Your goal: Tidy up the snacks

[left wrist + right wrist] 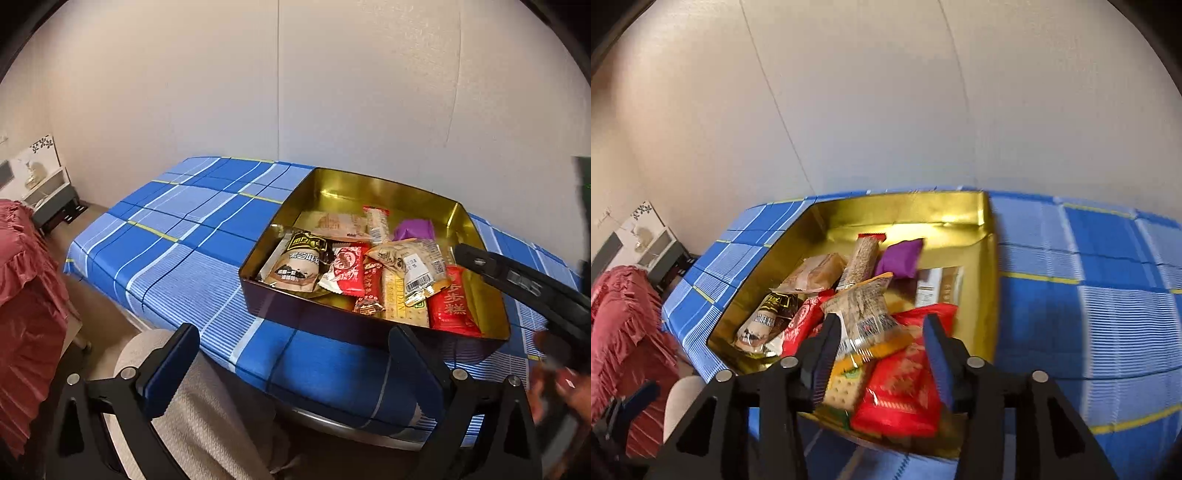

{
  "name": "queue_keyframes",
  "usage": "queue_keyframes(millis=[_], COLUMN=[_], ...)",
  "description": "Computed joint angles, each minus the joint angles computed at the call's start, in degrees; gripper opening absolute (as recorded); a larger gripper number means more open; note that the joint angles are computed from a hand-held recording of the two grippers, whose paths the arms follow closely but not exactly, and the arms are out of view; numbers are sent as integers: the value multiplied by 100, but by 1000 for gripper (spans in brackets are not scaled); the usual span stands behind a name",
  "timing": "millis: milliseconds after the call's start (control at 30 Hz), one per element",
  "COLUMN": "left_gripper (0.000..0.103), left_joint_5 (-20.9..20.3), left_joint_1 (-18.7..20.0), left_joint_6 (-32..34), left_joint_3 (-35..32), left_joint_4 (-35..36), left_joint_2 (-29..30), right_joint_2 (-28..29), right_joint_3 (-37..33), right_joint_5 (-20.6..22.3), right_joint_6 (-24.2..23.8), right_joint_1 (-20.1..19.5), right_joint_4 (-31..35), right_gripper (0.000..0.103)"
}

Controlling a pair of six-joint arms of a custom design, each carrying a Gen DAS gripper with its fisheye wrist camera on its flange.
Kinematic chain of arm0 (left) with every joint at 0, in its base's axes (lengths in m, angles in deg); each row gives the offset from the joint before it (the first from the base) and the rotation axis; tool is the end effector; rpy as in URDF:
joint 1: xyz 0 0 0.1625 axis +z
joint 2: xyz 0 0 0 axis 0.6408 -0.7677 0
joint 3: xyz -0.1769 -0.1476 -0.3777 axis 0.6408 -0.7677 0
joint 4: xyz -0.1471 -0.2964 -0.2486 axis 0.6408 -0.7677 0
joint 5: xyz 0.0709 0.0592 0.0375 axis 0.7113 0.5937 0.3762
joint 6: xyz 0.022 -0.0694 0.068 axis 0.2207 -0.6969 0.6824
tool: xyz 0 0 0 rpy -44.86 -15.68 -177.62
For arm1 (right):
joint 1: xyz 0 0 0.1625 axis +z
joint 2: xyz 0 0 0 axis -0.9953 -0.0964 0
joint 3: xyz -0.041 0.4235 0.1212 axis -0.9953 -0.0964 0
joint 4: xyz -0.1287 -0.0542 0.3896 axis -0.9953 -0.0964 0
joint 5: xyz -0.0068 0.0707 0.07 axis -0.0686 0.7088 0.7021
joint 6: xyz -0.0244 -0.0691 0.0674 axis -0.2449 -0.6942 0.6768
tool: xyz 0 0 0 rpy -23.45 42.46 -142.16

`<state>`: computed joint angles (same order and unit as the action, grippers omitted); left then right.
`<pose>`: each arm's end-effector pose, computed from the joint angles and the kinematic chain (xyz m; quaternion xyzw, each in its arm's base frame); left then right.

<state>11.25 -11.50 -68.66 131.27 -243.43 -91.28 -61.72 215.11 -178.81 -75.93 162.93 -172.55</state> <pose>-0.3789 -0.4472 -0.0403 0.2280 0.8620 -0.3354 0.3040 0.0150 -0.4481 0.3122 0.0355 -0.8428 0.4521 0.2899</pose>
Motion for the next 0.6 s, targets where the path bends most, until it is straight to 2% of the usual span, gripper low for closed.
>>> queue_keyframes(millis=[100,233,400,600], left_gripper=[103,103,103,103], left_joint_5=[-95,-191,-144,-114], left_joint_1=[0,-27,-123,-186], left_joint_6=[-77,84,44,-7], left_joint_3=[-75,-130,-48,11], left_joint_4=[446,770,774,835], left_joint_2=[-70,-123,-211,-326], right_joint_2=[-32,-53,-4,-138], right_joint_3=[284,580,910,1210], right_joint_5=[-261,-675,-1222,-1307], right_joint_6=[-198,-294,-471,-422], right_joint_1=[139,352,633,732], right_joint_4=[-585,-1131,-1832,-2060], right_gripper=[63,64,64,64])
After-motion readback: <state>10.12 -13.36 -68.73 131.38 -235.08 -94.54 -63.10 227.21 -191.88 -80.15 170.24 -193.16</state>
